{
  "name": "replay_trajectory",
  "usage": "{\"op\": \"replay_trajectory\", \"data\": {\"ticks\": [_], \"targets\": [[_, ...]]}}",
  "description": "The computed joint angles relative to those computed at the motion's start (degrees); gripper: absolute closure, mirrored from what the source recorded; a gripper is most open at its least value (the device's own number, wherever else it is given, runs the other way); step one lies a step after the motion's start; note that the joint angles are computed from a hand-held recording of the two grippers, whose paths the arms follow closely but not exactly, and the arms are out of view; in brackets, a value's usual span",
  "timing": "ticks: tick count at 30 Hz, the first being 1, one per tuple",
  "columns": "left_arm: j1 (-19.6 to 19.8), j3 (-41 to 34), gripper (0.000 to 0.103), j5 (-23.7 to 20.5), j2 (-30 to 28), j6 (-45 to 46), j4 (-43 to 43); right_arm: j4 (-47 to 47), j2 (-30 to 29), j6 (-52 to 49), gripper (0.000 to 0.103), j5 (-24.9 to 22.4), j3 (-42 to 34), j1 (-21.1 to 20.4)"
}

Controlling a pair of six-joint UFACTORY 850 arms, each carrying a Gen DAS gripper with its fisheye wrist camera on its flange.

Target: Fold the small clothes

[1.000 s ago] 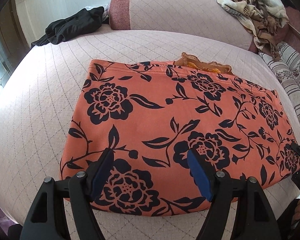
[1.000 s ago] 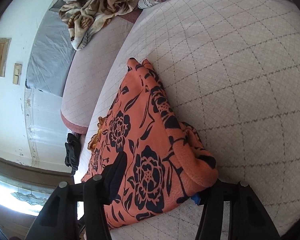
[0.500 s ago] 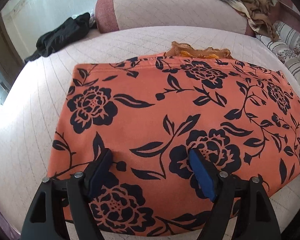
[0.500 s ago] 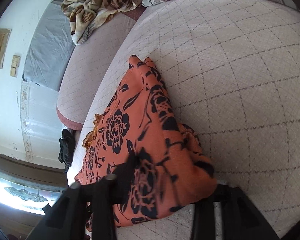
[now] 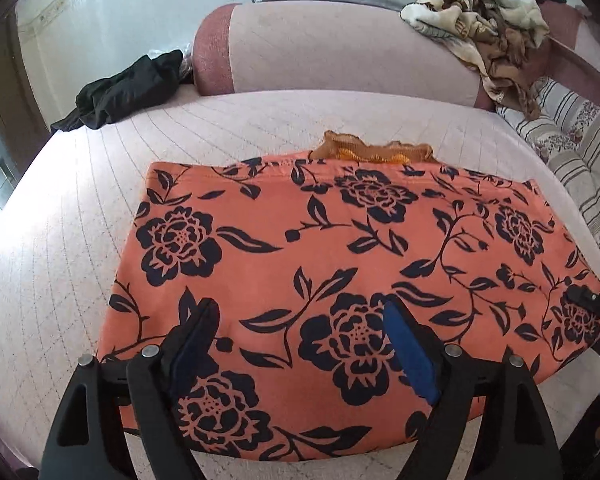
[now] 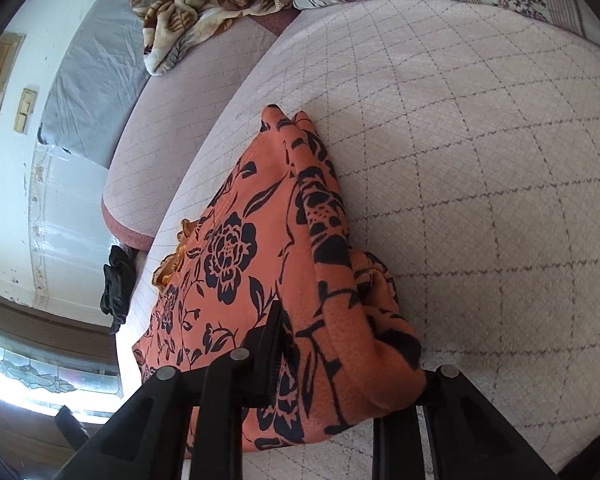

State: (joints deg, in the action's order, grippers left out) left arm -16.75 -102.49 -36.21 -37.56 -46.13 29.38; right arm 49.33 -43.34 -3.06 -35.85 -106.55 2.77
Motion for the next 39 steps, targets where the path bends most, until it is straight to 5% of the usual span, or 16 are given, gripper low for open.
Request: {"op": "replay_trajectory", "data": {"ticks": [4, 27, 30, 32, 34, 35, 37, 39], "targets": [[0.1, -5.6, 0.017, -5.9, -5.6, 7.2, -6.3, -1.0, -0.1, 3.1, 0.073, 0.2, 0.0, 0.1], [0.9, -4.2, 0.015, -4.1, -3.7, 6.6, -8.9, -11.1, -0.9, 5.9, 0.083, -0.9, -4.0, 1.4], [0.5, -4.3, 0.015, -4.5, -4.2, 6.5, -7.3, -3.3, 0.2, 3.0, 0.07, -0.3, 0.1, 0.2], [-0.3, -3.9, 0.013, -4.5, -4.8, 5.2, -3.3, 1.1, 0.8, -0.1, 0.047, 0.4, 1.7, -0.1], [-0.2, -4.0, 0.013, -4.6, -4.8, 5.7, -3.9, 2.1, 0.7, -1.6, 0.042, 0.6, 1.2, 0.1], [0.2, -4.3, 0.013, -4.6, -4.7, 7.0, -6.0, 0.1, 0.2, -0.3, 0.051, 0.5, 0.0, 0.4], [0.9, -4.0, 0.013, -4.2, -4.1, 9.8, -9.1, -3.6, -1.2, 1.6, 0.086, -0.3, -2.8, 0.8], [1.8, -1.5, 0.013, -2.1, -2.0, 9.8, -11.0, -6.2, -1.5, 2.5, 0.086, 0.1, -5.0, 1.5]]}}
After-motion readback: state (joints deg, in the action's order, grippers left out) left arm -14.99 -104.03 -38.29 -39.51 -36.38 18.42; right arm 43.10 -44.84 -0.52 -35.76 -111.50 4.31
